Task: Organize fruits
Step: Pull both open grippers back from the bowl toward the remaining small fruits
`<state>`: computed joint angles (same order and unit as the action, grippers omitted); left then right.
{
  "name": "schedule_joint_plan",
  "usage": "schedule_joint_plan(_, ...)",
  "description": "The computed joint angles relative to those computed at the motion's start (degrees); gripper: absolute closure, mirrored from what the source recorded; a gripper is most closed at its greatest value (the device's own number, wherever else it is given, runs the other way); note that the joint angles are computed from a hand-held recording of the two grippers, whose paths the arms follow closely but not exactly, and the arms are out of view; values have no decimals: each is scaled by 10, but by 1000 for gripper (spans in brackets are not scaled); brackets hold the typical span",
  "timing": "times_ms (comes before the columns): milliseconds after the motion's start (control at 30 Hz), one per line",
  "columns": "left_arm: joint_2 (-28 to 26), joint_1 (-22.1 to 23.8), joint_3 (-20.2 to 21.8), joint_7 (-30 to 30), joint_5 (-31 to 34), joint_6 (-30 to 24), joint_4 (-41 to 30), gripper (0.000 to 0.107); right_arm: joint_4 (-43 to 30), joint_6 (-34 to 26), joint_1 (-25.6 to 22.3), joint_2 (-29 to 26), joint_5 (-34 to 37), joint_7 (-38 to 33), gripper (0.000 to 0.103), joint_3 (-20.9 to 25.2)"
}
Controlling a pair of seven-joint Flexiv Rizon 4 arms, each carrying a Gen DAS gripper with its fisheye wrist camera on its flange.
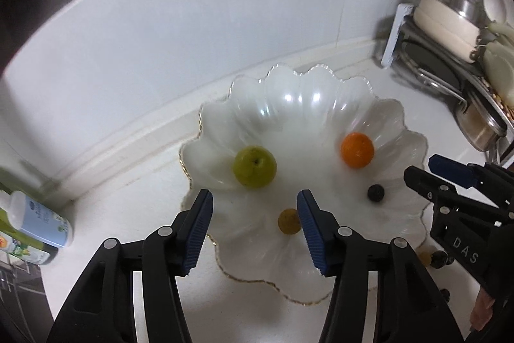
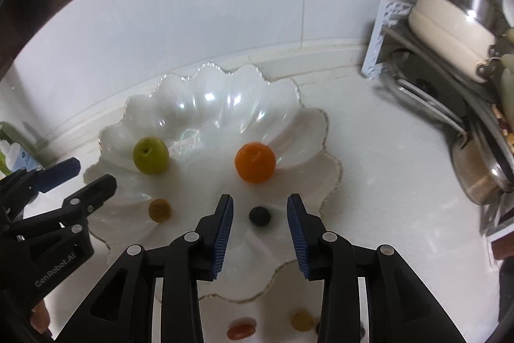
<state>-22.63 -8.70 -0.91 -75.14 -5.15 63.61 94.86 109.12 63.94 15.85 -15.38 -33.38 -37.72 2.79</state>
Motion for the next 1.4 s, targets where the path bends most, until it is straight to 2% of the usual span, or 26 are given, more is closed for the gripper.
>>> schedule_joint_plan(133, 28, 18, -25, 39, -42, 30, 36, 53, 25, 14, 0, 29, -31, 31, 67, -5)
schedule_joint_plan(333, 63, 20, -37, 79, -80, 62, 74, 53, 62, 33, -13, 73, -87, 87, 67, -1)
schedule_joint_plan(567, 104, 23, -57, 149, -155, 105, 126, 53, 101, 35, -40, 123, -208, 185, 67, 12)
schedule_joint_plan(667, 124, 26, -75, 206, -215, 126, 152, 53, 114, 35, -53, 141, -238, 212, 67, 23)
schedule_joint_plan(1000, 169, -9, -76, 333, -343, 153, 202, 51, 157, 36, -88, 199, -294, 282, 67, 54)
schedule_joint_plan(1400, 207, -58, -54, 456, -463, 163, 246, 51, 203, -9, -96, 254, -310, 327, 67, 86)
